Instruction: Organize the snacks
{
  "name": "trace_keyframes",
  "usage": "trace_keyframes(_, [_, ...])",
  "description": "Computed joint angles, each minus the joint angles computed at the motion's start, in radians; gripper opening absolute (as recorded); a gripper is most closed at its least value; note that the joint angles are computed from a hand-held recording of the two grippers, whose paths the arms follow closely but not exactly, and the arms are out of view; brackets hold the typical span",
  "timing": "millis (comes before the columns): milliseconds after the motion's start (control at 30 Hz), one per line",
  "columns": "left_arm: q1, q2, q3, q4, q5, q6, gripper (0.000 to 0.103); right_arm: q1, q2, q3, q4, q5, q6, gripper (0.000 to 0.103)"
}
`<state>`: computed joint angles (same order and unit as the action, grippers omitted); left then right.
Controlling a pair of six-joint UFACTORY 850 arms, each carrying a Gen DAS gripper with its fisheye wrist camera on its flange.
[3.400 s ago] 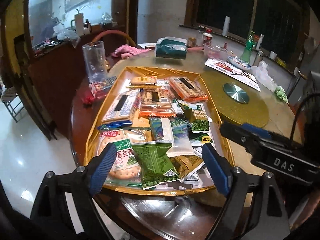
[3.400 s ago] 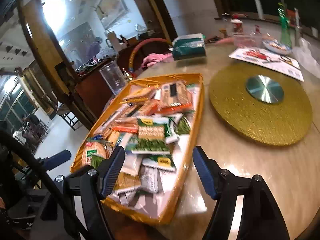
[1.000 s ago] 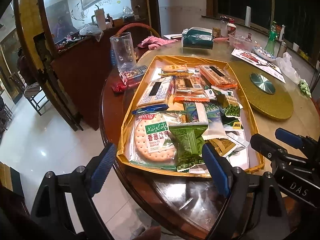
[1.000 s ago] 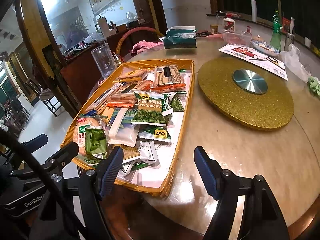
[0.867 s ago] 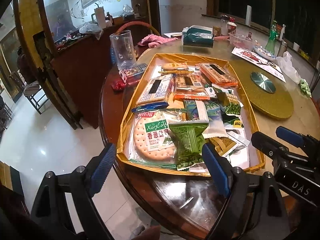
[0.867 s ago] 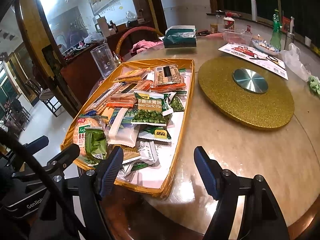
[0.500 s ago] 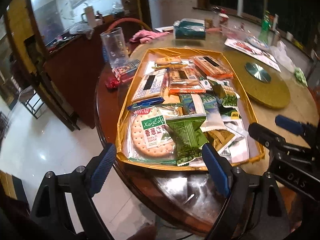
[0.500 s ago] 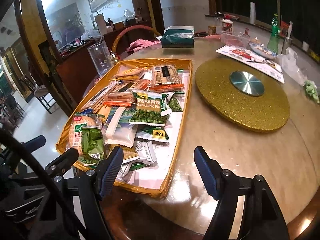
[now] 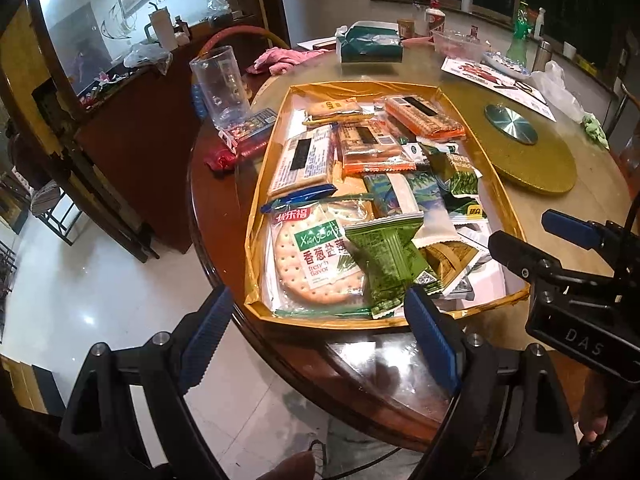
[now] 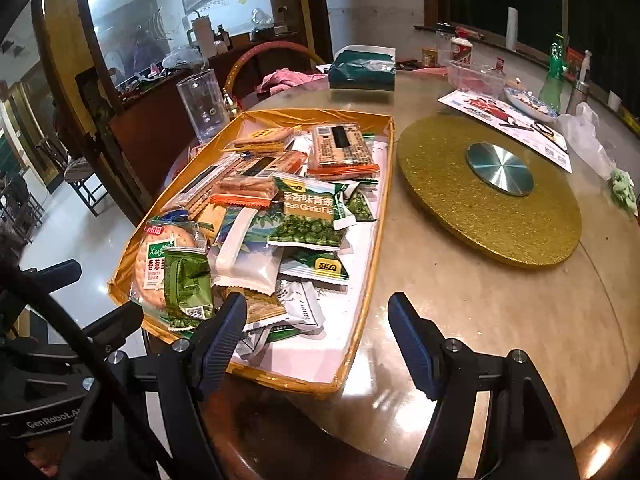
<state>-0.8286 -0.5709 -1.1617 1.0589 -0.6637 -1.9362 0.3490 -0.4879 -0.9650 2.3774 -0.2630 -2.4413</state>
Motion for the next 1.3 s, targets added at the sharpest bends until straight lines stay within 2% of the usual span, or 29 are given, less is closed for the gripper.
trace_keyframes(600, [0.004,-0.022,-0.022,-0.017,-0.02,0.033,0.087,-0.002,-0.02,-0.018,-0.111,-0.011,0.103,0.073])
trace_keyframes(1200, [0.009,0.007,0.015,0.086,0.0,-0.081,0.087,-0.006,-0.028,-0.026,-0.141,-0.042,0.124,0.073])
trace_keyframes(1300, [0.001,0.005,0.014,0.109,-0.024,-0.091,0.087,-0.005,-0.027,-0.026,-0.136,-0.038,0.123,0.073])
